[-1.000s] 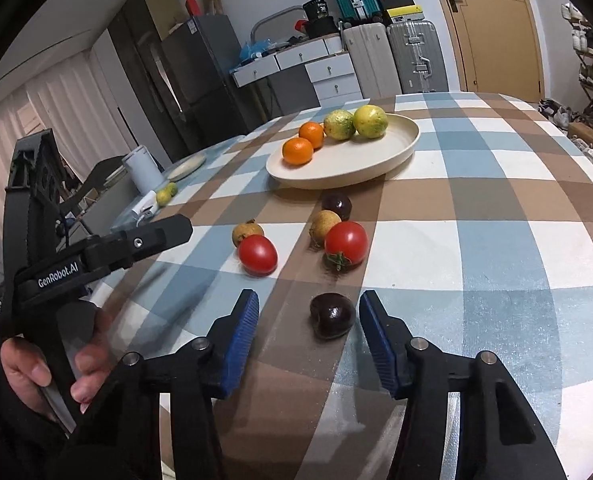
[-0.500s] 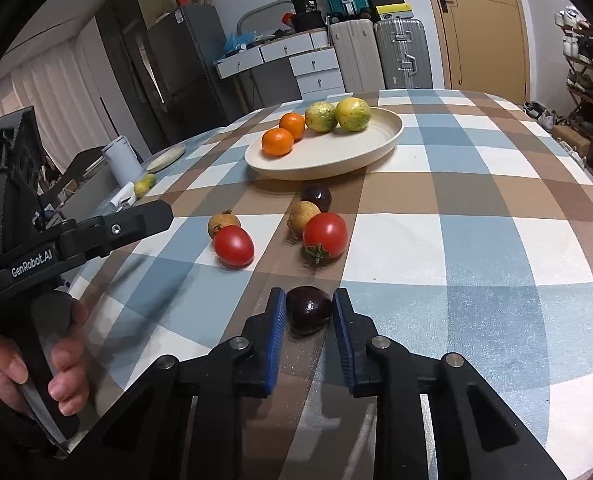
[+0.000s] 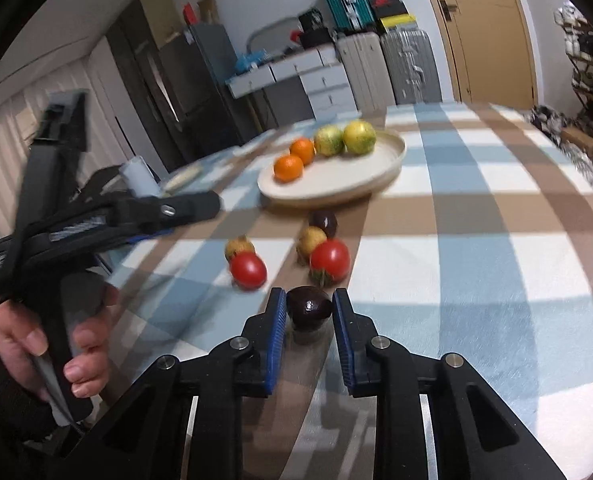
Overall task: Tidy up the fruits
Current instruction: 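Lower the right gripper around the dark plum and close it, then lower the left gripper onto the second dark plum and close it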
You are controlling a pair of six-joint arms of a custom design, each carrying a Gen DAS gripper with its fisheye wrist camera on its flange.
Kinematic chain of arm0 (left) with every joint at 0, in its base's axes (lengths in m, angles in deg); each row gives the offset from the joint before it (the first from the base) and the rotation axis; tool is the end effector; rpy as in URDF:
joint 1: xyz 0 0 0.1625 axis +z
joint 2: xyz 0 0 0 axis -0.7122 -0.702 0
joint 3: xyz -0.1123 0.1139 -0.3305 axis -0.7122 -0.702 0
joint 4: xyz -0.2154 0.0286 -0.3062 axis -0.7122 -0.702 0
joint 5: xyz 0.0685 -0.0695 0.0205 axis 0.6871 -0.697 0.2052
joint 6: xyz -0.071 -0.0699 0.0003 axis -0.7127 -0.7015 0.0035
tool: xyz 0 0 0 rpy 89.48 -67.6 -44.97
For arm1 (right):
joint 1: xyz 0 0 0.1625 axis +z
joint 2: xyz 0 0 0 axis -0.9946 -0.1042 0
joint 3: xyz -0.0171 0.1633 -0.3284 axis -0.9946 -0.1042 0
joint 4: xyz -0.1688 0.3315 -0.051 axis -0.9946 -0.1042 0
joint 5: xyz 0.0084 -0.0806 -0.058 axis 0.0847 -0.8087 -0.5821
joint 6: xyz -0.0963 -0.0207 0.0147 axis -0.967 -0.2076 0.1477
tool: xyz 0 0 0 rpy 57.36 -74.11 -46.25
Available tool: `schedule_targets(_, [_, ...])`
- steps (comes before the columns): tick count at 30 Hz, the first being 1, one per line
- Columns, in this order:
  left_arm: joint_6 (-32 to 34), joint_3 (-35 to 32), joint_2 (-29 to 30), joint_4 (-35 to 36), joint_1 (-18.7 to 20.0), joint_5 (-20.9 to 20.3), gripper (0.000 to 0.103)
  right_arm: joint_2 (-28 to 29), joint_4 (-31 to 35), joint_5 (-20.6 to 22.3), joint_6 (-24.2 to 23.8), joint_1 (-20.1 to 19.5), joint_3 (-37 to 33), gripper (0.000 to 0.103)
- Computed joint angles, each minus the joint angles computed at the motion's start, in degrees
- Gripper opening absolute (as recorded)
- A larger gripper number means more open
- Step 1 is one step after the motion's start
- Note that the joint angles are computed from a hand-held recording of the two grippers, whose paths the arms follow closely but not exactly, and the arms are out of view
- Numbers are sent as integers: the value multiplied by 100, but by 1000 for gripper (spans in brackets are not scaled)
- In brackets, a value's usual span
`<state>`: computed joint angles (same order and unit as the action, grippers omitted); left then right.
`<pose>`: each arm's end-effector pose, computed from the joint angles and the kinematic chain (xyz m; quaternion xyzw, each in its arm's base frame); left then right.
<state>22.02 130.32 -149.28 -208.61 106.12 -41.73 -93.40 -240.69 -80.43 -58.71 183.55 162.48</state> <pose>-0.0211 -0.4616 0.2987 0.0055 0.8782 -0.3994 0.2632 0.2175 -0.4995 -0.0397 0.3755 -0.8965 0.2271 0.0615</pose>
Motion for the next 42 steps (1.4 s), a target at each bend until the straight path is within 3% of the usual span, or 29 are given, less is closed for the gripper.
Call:
schedule_targets(8, [-121,-1044,682,860,362,-510,102,-183,132,263,-62,-88,-190,24])
schedule_targets(18, [-452,-2149,1536,1937,660,-691,100,-182,558,544,49,-261,-624,24])
schedule_targets(28, [-668,-2551,1872,2388,773,-797,57,-181,870,777,114,-395,-780,24])
schedule_targets(30, [-691,-2568,1881,2436,767,-808,45,-191,889,802,97,-406,-774,24])
schedule_targets(34, [-640,-2565,1849,2436,812,-1049,30,-214,873,839,90,-418,-740,24])
schedule_targets(37, [-558,-2544,1832,2468,790,-1143,22,-214,873,832,76,-417,-741,24])
schedule_targets(42, [-386,-2404,1748,2216,732,-1252,22,-233,829,820,63,-403,-715,24])
